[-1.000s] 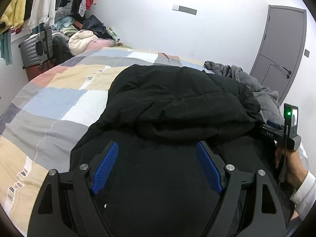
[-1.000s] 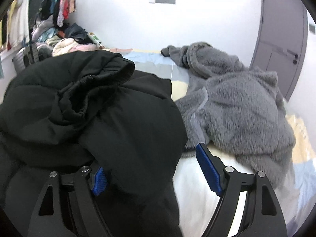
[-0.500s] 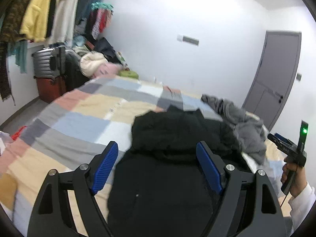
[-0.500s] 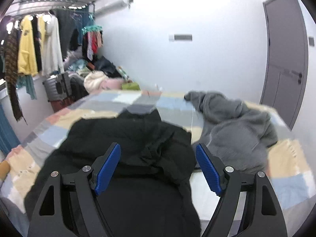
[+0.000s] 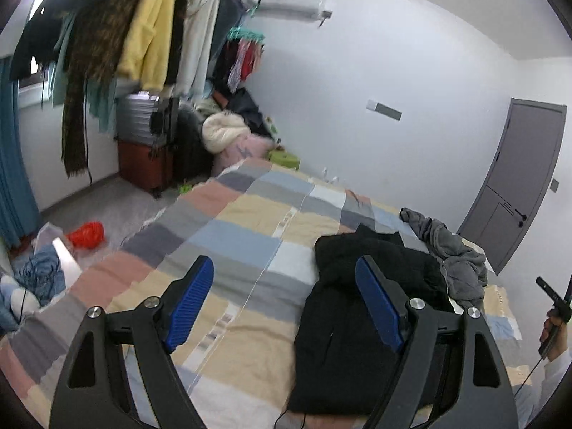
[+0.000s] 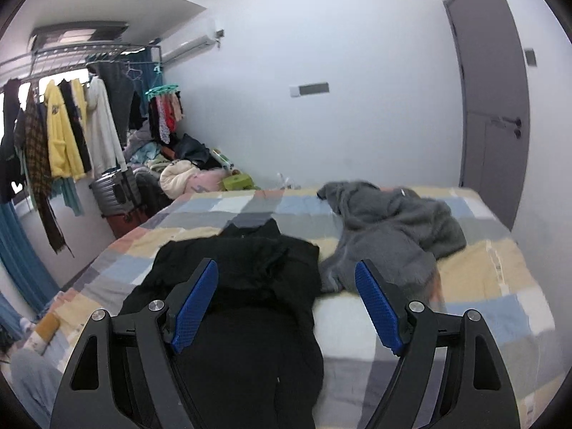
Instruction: Fold large clothes
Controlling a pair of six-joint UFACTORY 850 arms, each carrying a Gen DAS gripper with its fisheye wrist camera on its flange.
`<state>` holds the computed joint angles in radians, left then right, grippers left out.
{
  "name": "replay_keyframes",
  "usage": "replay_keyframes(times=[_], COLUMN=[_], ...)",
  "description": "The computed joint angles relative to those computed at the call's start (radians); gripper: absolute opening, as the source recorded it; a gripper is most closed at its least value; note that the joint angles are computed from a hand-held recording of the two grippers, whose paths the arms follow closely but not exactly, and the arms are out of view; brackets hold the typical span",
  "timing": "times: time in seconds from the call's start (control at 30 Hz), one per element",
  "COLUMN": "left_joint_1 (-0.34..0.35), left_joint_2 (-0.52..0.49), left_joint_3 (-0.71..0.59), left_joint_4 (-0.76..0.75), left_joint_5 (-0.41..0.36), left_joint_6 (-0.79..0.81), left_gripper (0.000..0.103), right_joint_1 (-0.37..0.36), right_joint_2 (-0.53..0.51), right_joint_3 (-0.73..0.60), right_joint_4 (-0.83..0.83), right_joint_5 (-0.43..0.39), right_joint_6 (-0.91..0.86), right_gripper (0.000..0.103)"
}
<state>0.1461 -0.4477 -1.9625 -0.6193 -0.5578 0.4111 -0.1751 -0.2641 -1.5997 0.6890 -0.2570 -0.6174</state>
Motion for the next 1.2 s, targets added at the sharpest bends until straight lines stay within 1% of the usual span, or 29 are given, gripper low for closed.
replay_keyframes(times=[0.07, 0.13, 0.17, 0.3, 0.4, 0.47, 0.57, 0.67, 0.77, 0.83, 0.87, 0.93, 1.0, 1.07, 1.17, 1.2], left_joint_1=[0.014, 0.019, 0.016, -0.014, -0.051, -0.072, -0.093, -0.106, -0.110, -0.111, -0.108, -0.102, -0.094, -0.087, -0.082, -0.083], left_joint_2=[0.000, -0.009, -0.021, -0.076, -0.146, -0.187, -0.262, -0.298, -0.330, -0.344, -0.349, -0.367, -0.376, -0.383, -0.387, -0.386], left_joint_3=[0.040, 0.083, 0.106, 0.170, 0.179, 0.174, 0.138, 0.131, 0.111, 0.107, 0.105, 0.094, 0.095, 0.104, 0.120, 0.122], left_joint_4=[-0.043, -0.104, -0.140, -0.272, -0.328, -0.332, -0.316, -0.318, -0.318, -0.328, -0.337, -0.344, -0.383, -0.448, -0.564, -0.575], left_joint_5=[-0.002, -0.022, -0.036, -0.083, -0.126, -0.139, -0.187, -0.198, -0.207, -0.203, -0.205, -0.214, -0.242, -0.281, -0.352, -0.357], left_joint_6=[0.024, 0.058, 0.078, 0.178, 0.206, 0.196, 0.166, 0.159, 0.144, 0.142, 0.147, 0.145, 0.166, 0.220, 0.307, 0.316], left_gripper=[0.083, 0.083, 0.083, 0.083, 0.083, 0.083, 0.083, 0.083, 0.085, 0.086, 0.086, 0.086, 0.086, 0.086, 0.086, 0.086], right_joint_1=[-0.017, -0.029, -0.031, -0.024, -0.019, -0.018, -0.027, -0.029, -0.038, -0.035, -0.036, -0.043, -0.051, -0.056, -0.058, -0.056], right_joint_2=[0.017, 0.019, 0.023, 0.001, -0.024, -0.048, -0.089, -0.128, -0.173, -0.193, -0.201, -0.210, -0.220, -0.228, -0.236, -0.237], right_joint_3=[0.046, 0.094, 0.119, 0.189, 0.229, 0.245, 0.255, 0.257, 0.245, 0.235, 0.234, 0.239, 0.239, 0.234, 0.228, 0.224], right_joint_4=[0.067, 0.145, 0.156, 0.163, 0.176, 0.175, 0.218, 0.217, 0.241, 0.202, 0.207, 0.277, 0.357, 0.403, 0.492, 0.507], right_joint_5=[-0.013, -0.029, -0.029, -0.050, -0.069, -0.086, -0.125, -0.143, -0.193, -0.199, -0.201, -0.212, -0.241, -0.271, -0.339, -0.352], right_joint_6=[-0.053, -0.102, -0.101, -0.088, -0.087, -0.061, -0.056, -0.015, -0.004, 0.038, 0.037, -0.003, -0.057, -0.099, -0.180, -0.194], right_gripper=[0.078, 0.078, 0.078, 0.078, 0.078, 0.079, 0.079, 0.081, 0.082, 0.083, 0.083, 0.087, 0.088, 0.088, 0.089, 0.089])
